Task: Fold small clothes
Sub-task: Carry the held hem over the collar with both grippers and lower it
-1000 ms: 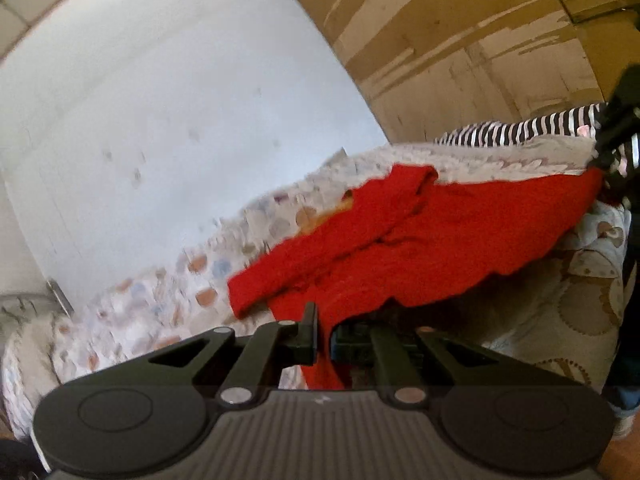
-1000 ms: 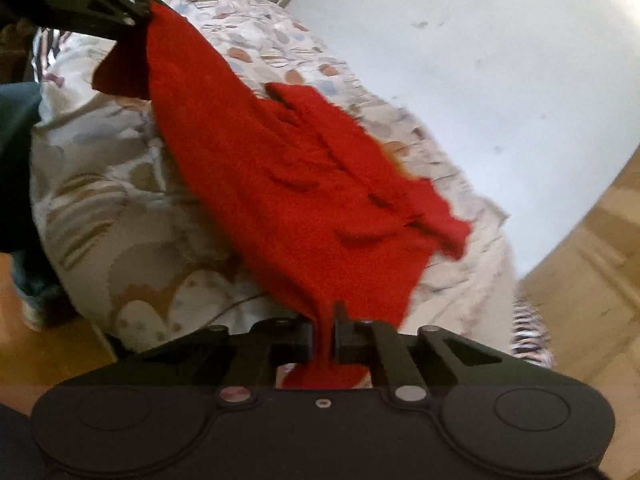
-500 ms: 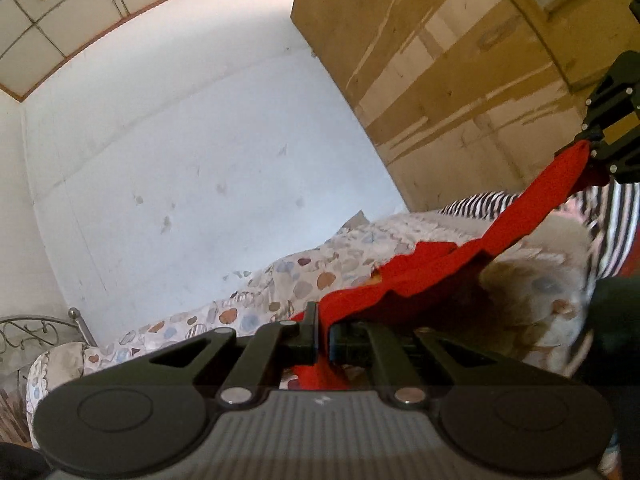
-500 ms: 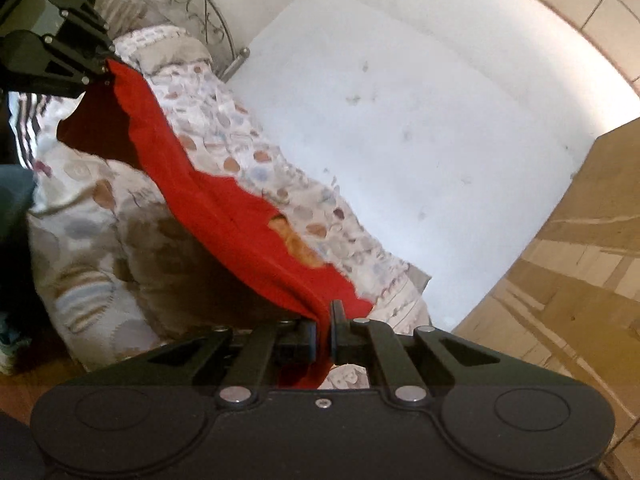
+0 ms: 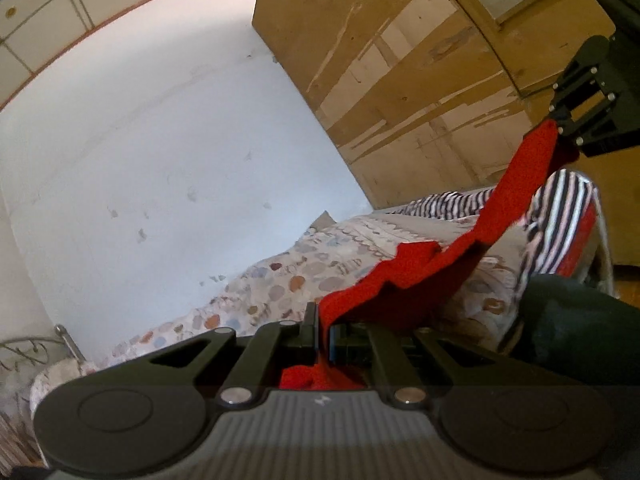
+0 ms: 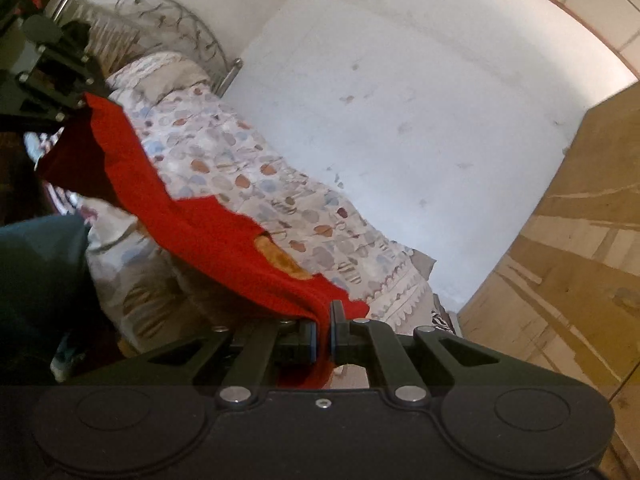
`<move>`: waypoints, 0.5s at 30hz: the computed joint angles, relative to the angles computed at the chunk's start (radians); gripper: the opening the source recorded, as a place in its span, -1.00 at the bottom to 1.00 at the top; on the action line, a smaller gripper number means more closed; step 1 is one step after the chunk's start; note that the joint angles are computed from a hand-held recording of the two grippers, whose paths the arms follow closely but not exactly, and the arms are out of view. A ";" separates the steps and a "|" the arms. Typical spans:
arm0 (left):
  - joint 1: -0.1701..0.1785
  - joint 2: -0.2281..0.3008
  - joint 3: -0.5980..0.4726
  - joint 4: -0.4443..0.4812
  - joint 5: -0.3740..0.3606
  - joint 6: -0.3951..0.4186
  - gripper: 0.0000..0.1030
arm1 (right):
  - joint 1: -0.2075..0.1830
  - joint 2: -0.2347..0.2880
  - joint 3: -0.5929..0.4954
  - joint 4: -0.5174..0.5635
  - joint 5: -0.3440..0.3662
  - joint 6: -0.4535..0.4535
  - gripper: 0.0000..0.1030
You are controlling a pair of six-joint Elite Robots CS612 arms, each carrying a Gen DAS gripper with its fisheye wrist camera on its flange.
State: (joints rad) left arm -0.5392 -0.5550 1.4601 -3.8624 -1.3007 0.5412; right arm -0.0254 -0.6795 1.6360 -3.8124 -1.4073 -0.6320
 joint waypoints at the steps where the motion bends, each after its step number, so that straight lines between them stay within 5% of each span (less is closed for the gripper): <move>1: 0.000 -0.002 -0.010 0.014 0.004 0.006 -0.92 | 0.000 0.007 -0.021 0.001 0.003 0.014 -0.90; 7: 0.038 0.017 -0.160 0.167 -0.044 0.016 -0.91 | -0.001 0.071 -0.214 0.069 0.009 0.022 -0.90; 12: 0.090 0.073 -0.384 0.449 -0.138 -0.152 -0.91 | 0.002 0.165 -0.451 0.227 -0.001 0.072 -0.89; 15: 0.108 0.146 -0.560 0.595 -0.123 -0.190 -0.91 | 0.006 0.235 -0.608 0.340 -0.021 0.090 -0.89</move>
State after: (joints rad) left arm -0.4311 -0.4094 0.9005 -3.2674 -1.4240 0.3514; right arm -0.0190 -0.4449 1.0276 -3.4728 -1.4283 -0.5420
